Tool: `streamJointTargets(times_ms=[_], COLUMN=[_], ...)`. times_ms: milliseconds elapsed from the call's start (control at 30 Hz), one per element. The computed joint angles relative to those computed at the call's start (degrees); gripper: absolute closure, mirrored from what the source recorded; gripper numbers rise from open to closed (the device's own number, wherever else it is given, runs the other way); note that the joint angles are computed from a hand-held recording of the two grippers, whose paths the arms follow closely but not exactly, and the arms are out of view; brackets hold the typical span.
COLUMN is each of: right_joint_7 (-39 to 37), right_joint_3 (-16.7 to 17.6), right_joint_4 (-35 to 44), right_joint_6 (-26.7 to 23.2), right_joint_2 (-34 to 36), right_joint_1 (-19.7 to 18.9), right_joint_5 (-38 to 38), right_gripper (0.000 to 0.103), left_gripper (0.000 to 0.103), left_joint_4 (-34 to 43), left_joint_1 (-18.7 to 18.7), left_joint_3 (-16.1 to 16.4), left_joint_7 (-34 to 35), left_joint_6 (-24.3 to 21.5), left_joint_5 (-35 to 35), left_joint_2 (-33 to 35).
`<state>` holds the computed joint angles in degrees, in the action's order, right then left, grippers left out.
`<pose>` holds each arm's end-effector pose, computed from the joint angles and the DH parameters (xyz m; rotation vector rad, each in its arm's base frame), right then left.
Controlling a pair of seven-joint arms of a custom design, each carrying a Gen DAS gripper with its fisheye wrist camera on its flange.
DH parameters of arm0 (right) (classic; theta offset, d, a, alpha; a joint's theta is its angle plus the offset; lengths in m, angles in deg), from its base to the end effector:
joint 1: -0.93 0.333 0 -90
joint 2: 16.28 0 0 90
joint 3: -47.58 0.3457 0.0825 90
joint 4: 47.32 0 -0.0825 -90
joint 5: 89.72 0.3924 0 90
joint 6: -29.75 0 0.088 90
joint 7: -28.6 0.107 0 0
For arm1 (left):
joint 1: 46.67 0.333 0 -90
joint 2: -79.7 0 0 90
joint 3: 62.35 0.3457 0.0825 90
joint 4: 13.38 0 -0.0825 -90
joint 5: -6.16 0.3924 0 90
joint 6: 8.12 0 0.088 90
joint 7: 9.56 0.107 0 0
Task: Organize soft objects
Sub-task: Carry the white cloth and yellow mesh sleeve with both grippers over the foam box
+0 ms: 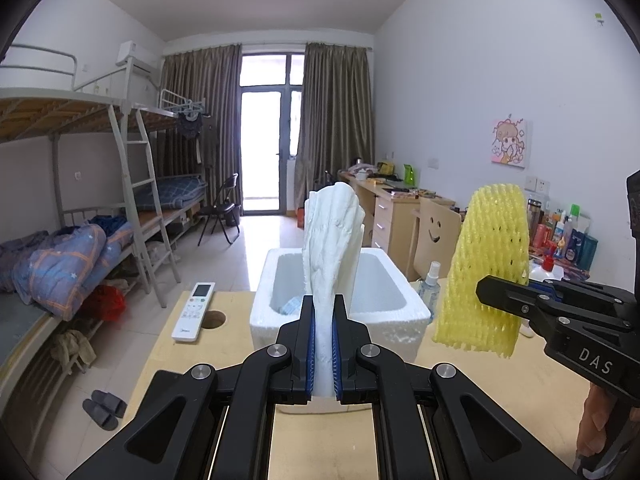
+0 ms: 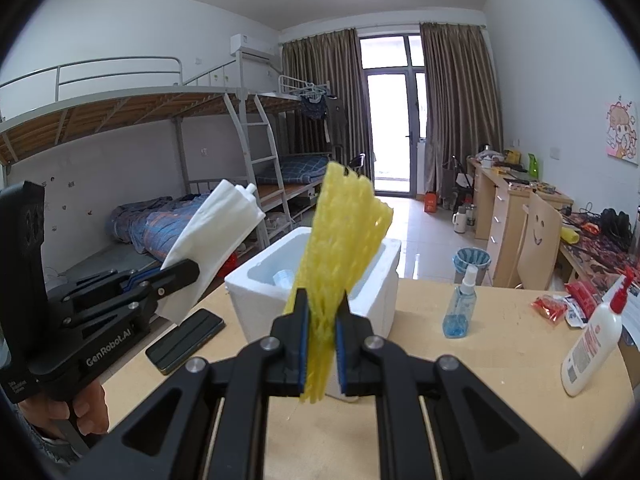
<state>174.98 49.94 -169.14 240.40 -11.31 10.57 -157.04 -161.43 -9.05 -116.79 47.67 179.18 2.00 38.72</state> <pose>0.5070 0.2299 0.5137 -1.7693 0.8621 -0.5019 0.4045 -0.1921 0.5479 -1.5383 1.3613 -0.9963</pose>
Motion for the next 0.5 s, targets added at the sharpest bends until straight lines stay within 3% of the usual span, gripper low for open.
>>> streamJointTargets(times_ms=[133, 367, 500], right_joint_7=[7.3, 13.6, 22.6], right_joint_3=[0.4, 0.0, -1.2], right_joint_4=[5.7, 11.4, 17.1], right_joint_6=[-0.5, -2.1, -2.1], right_joint_2=[2.6, 5.3, 7.7], right_joint_1=[-0.4, 0.7, 2.2], right_joint_5=[-6.9, -12.8, -20.9], right_gripper=[0.089, 0.089, 0.089], left_gripper=[0.096, 0.096, 0.096], left_joint_4=[1.8, 4.1, 5.4], left_joint_1=[1.6, 4.8, 6.9], left_joint_3=[-0.6, -2.0, -3.0], left_joint_7=[0.5, 0.9, 1.4], left_joint_6=[-0.4, -0.3, 0.1], left_joint_5=[0.7, 1.6, 2.1], left_joint_2=[1.7, 4.1, 5.5])
